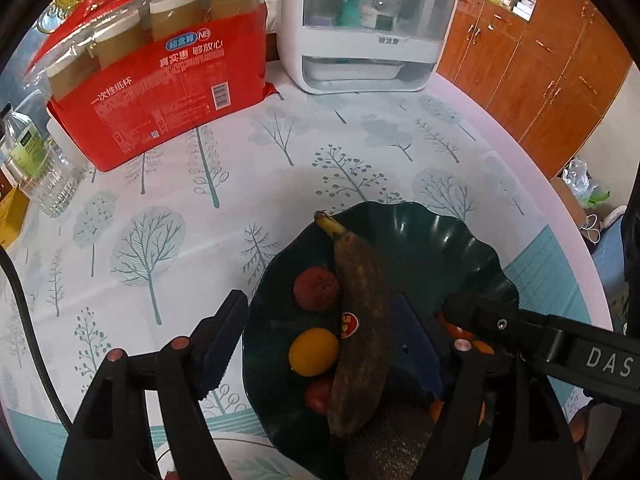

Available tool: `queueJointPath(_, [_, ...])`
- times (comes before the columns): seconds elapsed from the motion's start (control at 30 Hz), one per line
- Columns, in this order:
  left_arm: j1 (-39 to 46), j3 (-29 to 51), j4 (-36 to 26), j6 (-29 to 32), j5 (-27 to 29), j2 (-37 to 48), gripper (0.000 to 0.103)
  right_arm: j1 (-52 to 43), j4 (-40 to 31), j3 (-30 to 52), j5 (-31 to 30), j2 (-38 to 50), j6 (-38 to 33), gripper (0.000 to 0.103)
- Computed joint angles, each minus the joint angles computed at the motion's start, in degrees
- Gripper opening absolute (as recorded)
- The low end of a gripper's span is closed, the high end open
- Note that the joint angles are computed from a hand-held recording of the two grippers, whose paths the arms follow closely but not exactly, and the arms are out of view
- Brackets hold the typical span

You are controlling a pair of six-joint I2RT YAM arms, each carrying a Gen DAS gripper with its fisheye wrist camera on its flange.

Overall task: Organize fruits
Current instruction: 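Open the left gripper to drop the lychee while the right releases the banana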

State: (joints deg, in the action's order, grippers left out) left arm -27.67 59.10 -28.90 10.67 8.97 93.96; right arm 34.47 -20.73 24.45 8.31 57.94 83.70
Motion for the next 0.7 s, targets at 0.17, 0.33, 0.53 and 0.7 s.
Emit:
queueJointPath(0.17, [0.09,-0.98,-1.51,0.48,-0.41,-3.06,0.075,3.59,-5.96,3.44,3.79,-0.55,-0.08,0.048])
queueJointPath(0.33, [1.20,-2.44,-3.64,0.48,0.22,-6.95,0.078,7.53,-10.96,6.62,7.14,-0.72,0.91,0.048])
queueJointPath(0.53, [3.17,-5.75,-6.13,1.09,0.92,-12.63,0.080,14.20,-17.16,9.76,11.72,0.12,4.55,0.048])
queueJointPath(0.7, [5.86,-8.37,-9.31,1.38,2.62,-17.39,0.080,21.04,-23.22,12.05,15.17,1.42,9.53,0.048])
